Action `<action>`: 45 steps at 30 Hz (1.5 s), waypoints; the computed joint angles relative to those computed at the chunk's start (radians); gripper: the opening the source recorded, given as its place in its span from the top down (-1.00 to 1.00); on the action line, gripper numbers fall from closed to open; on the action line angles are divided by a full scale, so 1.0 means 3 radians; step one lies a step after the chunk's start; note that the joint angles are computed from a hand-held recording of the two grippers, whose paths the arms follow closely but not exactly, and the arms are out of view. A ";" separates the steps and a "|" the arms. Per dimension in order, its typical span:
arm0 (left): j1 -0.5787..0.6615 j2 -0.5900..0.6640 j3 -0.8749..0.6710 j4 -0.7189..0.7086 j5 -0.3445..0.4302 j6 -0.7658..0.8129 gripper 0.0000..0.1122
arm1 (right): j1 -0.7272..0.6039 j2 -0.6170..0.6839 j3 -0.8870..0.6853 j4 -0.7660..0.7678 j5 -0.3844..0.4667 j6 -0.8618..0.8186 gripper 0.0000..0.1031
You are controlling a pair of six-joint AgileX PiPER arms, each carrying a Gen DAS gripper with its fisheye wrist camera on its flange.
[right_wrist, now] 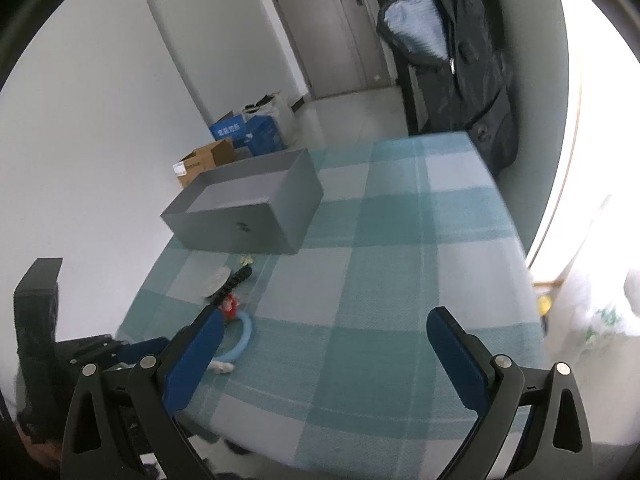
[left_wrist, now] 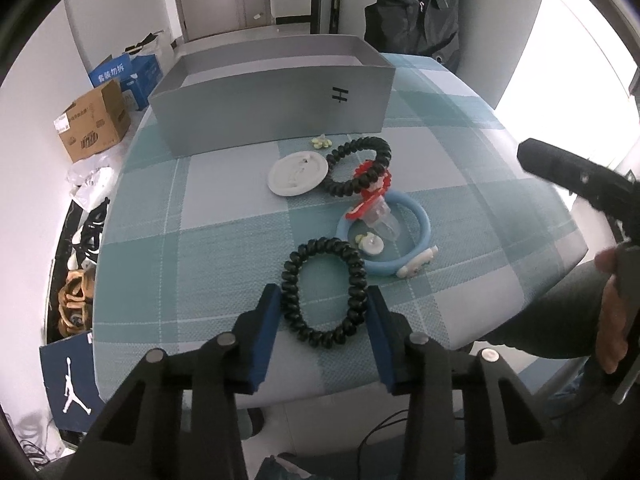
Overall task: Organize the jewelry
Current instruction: 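Grasp the black coiled bracelet with the left gripper while the right gripper grasps another black bracelet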
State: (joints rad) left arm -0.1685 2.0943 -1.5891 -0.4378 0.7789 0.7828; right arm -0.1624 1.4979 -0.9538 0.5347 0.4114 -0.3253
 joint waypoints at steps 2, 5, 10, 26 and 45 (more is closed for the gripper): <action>0.0007 0.0030 -0.0061 0.0004 0.0037 -0.0043 0.36 | -0.0023 0.0022 -0.0003 0.0190 0.0060 -0.0168 -0.98; 0.0055 0.0080 -0.0167 -0.0057 0.0110 -0.0084 0.36 | 0.0011 0.0023 -0.0014 0.0249 0.0075 -0.0236 -0.97; 0.0151 0.0079 -0.0220 -0.0227 0.0084 -0.0084 0.36 | 0.0021 0.0108 -0.0081 0.0747 0.0181 -0.0603 -0.97; 0.0309 0.0176 -0.0374 -0.0493 0.0132 -0.0018 0.36 | 0.0190 0.1018 -0.0900 0.1133 0.0513 -0.0535 -0.04; 0.0327 0.0298 -0.0573 -0.0540 0.0257 -0.0047 0.36 | 0.0104 0.0999 -0.0977 0.1190 0.0613 -0.0568 0.83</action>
